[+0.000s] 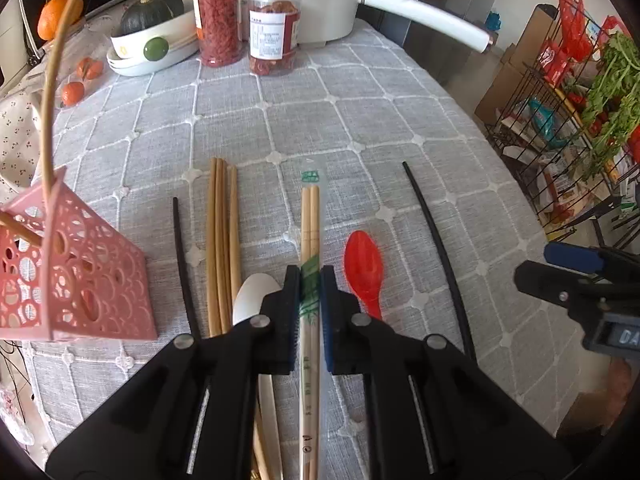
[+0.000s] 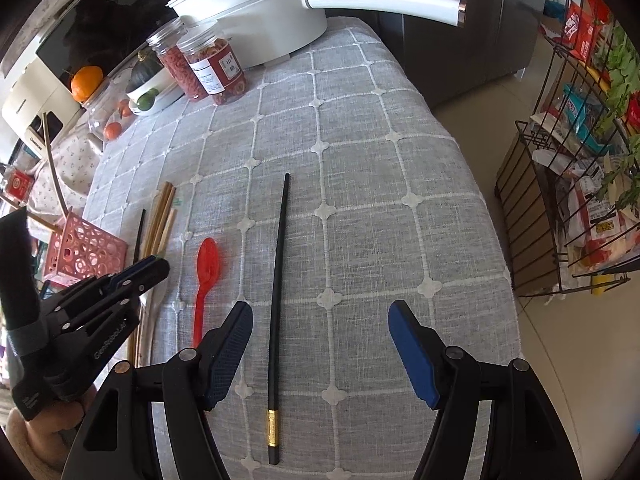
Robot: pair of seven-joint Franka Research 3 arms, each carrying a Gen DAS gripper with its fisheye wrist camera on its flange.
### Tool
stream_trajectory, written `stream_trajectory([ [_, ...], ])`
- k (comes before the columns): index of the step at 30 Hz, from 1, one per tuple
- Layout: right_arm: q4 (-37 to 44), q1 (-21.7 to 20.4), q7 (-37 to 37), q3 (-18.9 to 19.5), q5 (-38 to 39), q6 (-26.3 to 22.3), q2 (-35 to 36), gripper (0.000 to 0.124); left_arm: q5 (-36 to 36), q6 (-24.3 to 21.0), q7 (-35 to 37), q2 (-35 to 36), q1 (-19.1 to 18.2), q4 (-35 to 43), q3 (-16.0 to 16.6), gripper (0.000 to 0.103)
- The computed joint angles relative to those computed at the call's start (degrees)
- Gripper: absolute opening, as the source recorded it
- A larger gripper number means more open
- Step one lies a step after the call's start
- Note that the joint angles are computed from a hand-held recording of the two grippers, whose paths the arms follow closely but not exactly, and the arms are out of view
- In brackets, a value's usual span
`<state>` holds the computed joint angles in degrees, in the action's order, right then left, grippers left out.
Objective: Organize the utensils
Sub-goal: 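Grasp the paper-wrapped chopsticks with the left tool while the right tool reaches the black chopstick, then lift wrapped chopsticks and black chopstick, drop both into the pink basket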
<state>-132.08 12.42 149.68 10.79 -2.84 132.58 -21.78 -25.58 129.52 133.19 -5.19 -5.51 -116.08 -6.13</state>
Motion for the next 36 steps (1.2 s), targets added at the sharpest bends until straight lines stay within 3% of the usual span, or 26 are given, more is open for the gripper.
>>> stream_trajectory([
  [12, 4.7, 0.0, 1.2, 0.3, -6.0, 0.0, 6.0, 0.070, -10.1, -6.0, 8.5, -5.5, 1.6, 0.7, 4.6, 0.011],
  [22, 9.1, 2.0, 0.9, -2.4, -5.6, 1.7, 13.9, 0.031, -13.1, -7.7, 11.1, -6.2, 3.2, 1.4, 6.3, 0.011],
  [30, 12.1, 3.7, 0.4, -3.6, -7.0, -0.6, 17.1, 0.014, -16.4, -8.0, 12.2, -6.1, 4.5, 2.3, 7.1, 0.011],
  [31, 12.2, 3.9, 0.0, -3.8, -7.2, -0.8, 17.2, 0.008, -17.2, -7.7, 12.5, -6.3, 4.6, 2.2, 7.2, 0.011],
  [36, 10.9, 3.9, 2.5, -4.0, -8.0, 1.1, 15.5, 0.006, -24.2, -1.9, 15.6, -7.7, 4.3, 0.8, 7.9, 0.011],
])
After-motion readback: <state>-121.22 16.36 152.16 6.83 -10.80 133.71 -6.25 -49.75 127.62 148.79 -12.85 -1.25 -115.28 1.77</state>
